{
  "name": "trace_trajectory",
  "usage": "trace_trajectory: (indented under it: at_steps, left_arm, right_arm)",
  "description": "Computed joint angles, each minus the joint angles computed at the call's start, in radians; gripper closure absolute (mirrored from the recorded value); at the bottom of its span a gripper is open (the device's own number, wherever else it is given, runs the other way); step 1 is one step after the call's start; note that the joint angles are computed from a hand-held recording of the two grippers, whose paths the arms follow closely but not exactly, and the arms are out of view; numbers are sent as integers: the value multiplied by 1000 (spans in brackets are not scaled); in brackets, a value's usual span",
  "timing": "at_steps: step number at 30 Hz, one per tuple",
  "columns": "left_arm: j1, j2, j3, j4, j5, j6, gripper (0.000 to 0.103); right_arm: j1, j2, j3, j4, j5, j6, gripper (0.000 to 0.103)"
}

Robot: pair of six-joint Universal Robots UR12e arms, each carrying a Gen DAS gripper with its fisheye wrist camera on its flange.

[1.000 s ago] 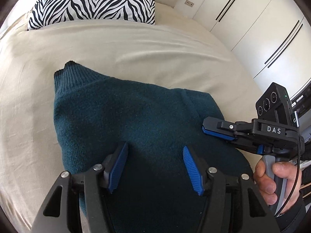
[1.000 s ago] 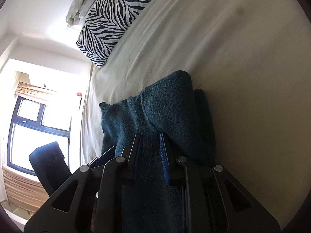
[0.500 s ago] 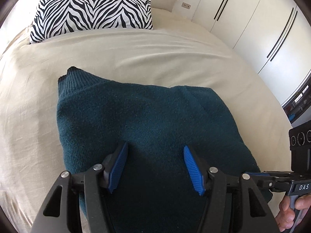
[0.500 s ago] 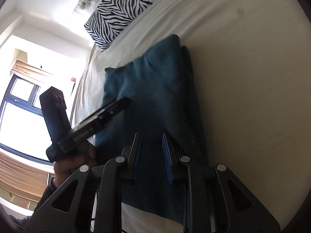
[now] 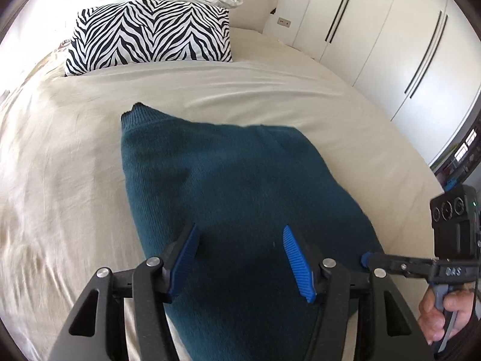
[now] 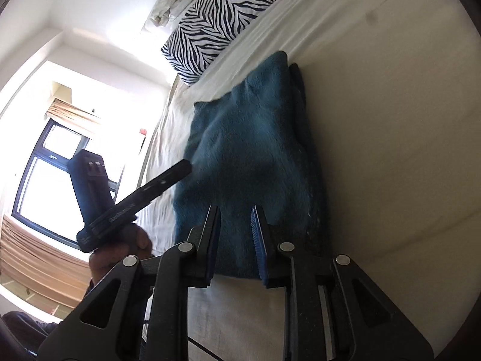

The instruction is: Fold small clothes

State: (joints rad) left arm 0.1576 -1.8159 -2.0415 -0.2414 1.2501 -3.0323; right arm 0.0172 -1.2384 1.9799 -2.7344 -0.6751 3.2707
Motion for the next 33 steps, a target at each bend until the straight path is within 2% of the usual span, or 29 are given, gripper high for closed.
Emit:
trace_trajectory:
  at_steps: [1,2,3,4,7,9,11,12,13,14,17,21,24,26,29,31,32,33]
  left_arm:
    - [-8,-4,-8,-3,15,22,43]
    - [-17,-10,-18,22,38,43,42]
    - [-21,-13,-26,50,52,54,42]
    - [-21,-12,-26,49,50,52,42]
    - [6,7,-21,6,-22,1,42]
    - [23,35,-43,27,-55,-31,42]
    - [44,62,-79,98,-79,-60,36]
    - [55,73,-94,130,-76,-87,34]
    - [68,78,-105,151,-79,-117,30]
    - [82,79,-110,155,-93,-138,27]
    - [112,58,-87,52,-110,-180,29]
    - [153,22,-63,-35,-245,-224,29]
    - [146,-5,-32,-100,-270,-215,29]
    - [141,-27,-9,-153,-297,-222,29]
    - [136,-52,18,-168,-325,-238,29]
    - [127,-63,35,-179,-313,-249,29]
    - [123,-67,44,-188,-302,-249,33]
    - [119,-69,50,-196,-289,-248,36]
  right_arm:
    - [-4,-2,11,24,-22,-13,82]
    - [-14,9,26,6,-1,9,82]
    - [-29,22,45,-47,47,55,82]
    - [-37,22,57,-81,60,97,82]
    - [-30,-21,68,-66,-9,62,81]
    - [-26,-48,65,-40,-47,32,78]
    - [-33,-63,64,-60,-79,47,66]
    - [-38,-67,65,-86,-91,65,47]
    - [-41,-69,67,-121,-111,91,35]
    - [-42,-62,54,-142,-133,113,34]
    - [-39,-42,13,-91,-132,96,34]
    - [-16,21,-79,58,-93,68,34]
    - [3,78,-142,137,-76,76,34]
    - [10,104,-169,150,-68,79,35]
    - [27,124,-211,201,-69,36,37]
    - [49,137,-256,286,-110,-30,44]
    - [61,141,-274,319,-147,-54,48]
    - [70,144,-286,334,-179,-61,57]
